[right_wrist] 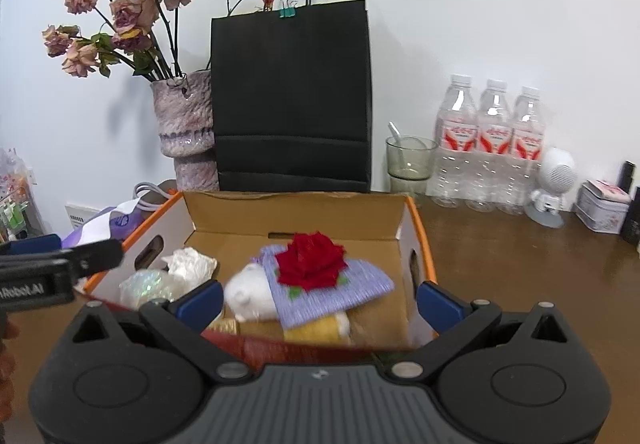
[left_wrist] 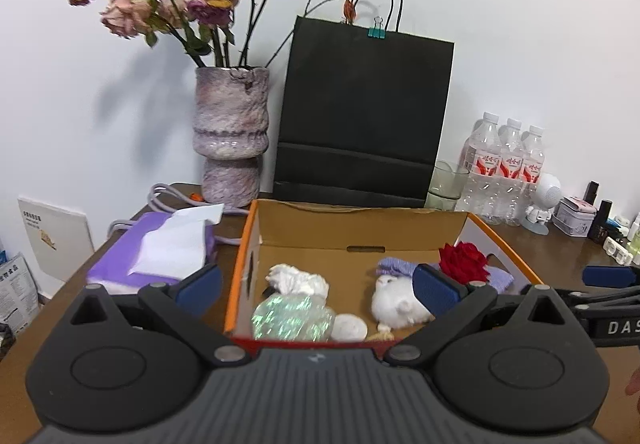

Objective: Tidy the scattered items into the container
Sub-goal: 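Place the round white container in the box with the left gripper, then grasp the blue wrapped packet with the left gripper while the right grasps the black cable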

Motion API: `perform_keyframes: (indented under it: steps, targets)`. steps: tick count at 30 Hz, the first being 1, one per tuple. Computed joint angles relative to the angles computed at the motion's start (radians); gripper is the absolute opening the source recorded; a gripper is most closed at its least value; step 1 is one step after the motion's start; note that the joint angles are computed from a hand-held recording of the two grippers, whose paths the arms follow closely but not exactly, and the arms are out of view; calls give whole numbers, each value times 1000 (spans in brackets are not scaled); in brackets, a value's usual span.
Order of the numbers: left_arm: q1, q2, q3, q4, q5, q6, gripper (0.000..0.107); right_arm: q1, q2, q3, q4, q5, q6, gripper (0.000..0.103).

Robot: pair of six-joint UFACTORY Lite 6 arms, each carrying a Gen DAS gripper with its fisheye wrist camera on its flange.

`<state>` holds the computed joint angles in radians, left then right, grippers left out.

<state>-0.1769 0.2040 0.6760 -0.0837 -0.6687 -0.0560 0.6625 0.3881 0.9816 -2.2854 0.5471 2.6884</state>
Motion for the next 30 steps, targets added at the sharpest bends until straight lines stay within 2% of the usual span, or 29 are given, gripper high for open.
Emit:
perform_keyframes:
  steps: [5, 10, 13, 17, 20, 22, 30]
  targets:
    - [27, -153, -213, 48, -94, 0, 103, 53, -123, -192, 18, 64, 39, 103]
    - [48, -224, -388, 108, -212, 12, 103, 133, -150, -335, 80, 138, 74, 103]
    - [44, -202, -458, 111, -288, 36, 103, 186, -132, -414, 82, 198, 163, 103]
    - [-36, -84, -555, -3, -530, 125, 103, 269, -101, -516, 89, 280, 310, 103]
    - [-78, -6, -582, -37, -625, 145, 103, 310, -91, -568, 87, 314, 390, 103]
    - [-77, 22, -566, -18, -617, 141, 103, 324, -86, -578, 89, 327, 403, 103]
    - [-138, 134, -397, -85, -452, 157, 103, 255, -16, -477, 9, 298, 363, 103]
